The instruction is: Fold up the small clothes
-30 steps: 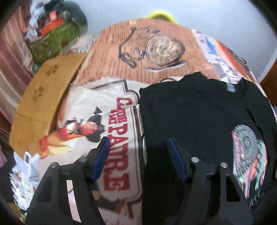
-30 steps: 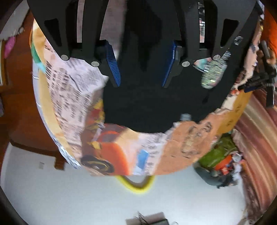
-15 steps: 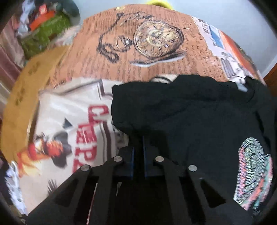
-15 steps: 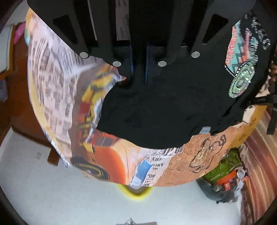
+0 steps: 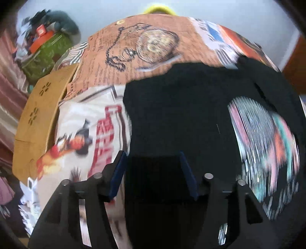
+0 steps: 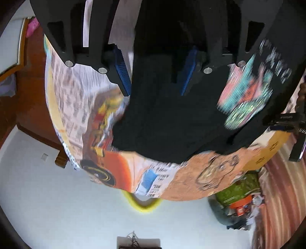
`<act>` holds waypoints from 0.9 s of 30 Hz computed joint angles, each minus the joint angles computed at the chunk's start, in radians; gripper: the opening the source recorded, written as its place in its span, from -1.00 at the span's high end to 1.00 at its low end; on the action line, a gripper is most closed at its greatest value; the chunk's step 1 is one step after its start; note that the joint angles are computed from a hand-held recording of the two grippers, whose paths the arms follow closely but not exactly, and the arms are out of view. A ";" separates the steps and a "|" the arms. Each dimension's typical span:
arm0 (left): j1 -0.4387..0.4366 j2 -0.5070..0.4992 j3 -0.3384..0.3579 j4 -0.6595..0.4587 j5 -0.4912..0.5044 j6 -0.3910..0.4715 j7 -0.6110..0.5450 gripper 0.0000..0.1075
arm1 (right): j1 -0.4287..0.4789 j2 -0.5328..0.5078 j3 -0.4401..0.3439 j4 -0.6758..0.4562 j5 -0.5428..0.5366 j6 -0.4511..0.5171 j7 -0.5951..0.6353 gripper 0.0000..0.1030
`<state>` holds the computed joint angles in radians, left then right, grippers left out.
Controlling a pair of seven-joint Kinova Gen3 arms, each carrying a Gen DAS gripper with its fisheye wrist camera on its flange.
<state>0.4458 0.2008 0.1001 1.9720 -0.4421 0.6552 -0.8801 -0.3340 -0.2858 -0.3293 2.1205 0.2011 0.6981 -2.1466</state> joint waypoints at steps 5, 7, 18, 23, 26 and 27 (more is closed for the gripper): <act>0.048 -0.121 0.044 0.124 -0.047 0.044 0.070 -0.28 | -0.050 -0.103 -0.042 0.058 -0.103 0.099 -0.003 -0.15; 0.036 -0.162 0.069 0.159 -0.031 0.056 0.074 -0.34 | -0.047 -0.137 -0.101 0.075 -0.106 0.139 -0.047 -0.23; -0.011 -0.411 0.184 0.340 0.127 0.137 0.097 -0.51 | -0.088 -0.297 -0.125 0.123 -0.275 0.296 -0.077 -0.30; -0.037 -0.539 0.126 0.395 0.288 0.155 -0.012 -0.51 | -0.055 -0.362 -0.130 0.124 -0.304 0.359 -0.061 -0.30; -0.045 -0.600 0.077 0.426 0.375 0.141 -0.077 -0.39 | -0.043 -0.390 -0.097 0.142 -0.330 0.367 -0.033 -0.30; -0.042 -0.618 0.058 0.436 0.408 0.131 -0.104 -0.17 | -0.045 -0.401 -0.070 0.158 -0.344 0.354 -0.018 -0.30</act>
